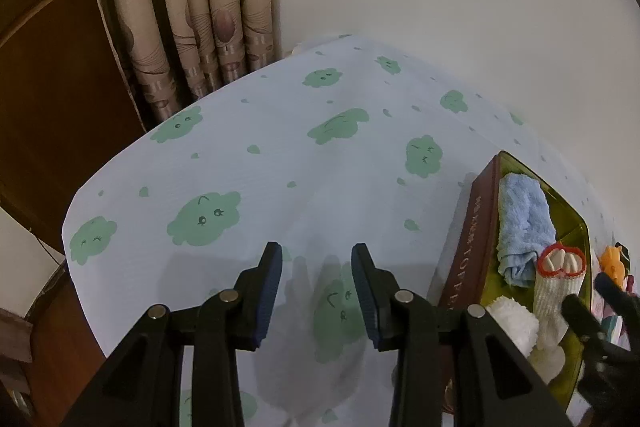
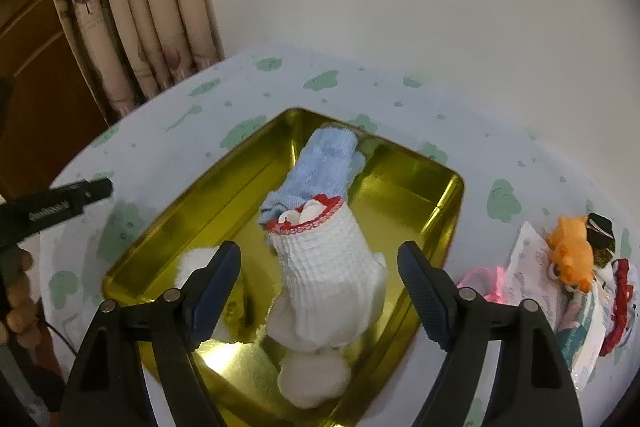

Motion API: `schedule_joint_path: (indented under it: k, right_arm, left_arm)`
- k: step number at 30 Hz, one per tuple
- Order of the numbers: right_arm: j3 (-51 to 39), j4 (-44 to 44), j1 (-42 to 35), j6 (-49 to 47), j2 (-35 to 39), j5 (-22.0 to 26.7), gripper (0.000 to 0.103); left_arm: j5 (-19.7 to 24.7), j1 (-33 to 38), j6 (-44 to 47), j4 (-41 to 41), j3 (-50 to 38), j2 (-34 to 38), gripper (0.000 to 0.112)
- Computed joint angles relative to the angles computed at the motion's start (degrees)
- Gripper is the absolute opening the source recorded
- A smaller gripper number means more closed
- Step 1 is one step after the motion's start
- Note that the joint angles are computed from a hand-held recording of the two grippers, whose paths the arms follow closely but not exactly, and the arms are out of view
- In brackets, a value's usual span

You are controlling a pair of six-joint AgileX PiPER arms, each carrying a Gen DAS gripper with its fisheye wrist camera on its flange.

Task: Organize soft objects
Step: 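Carry the white waffle-knit cloth into the gold tin and open the right gripper, then grasp the red-and-white satin cloth with the right gripper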

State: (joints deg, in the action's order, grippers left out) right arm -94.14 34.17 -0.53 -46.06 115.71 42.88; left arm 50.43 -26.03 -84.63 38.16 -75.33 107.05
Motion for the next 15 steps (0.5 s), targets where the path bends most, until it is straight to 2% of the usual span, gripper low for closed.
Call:
schedule_joint_path:
  k: [9,15]
  right_arm:
    - [0.80,4.97,-9.74,-4.21,-3.32,0.78,0.079]
    - [-8.44,-1.10,-18.53,2.47,2.52,0.76,0.080]
  left_arm:
    - [0.55,-0.37,0.16,0.17,-0.42,0.16,0.037]
    - [1.65,-0.84,0.27,0.55,-1.15,0.61,0.037]
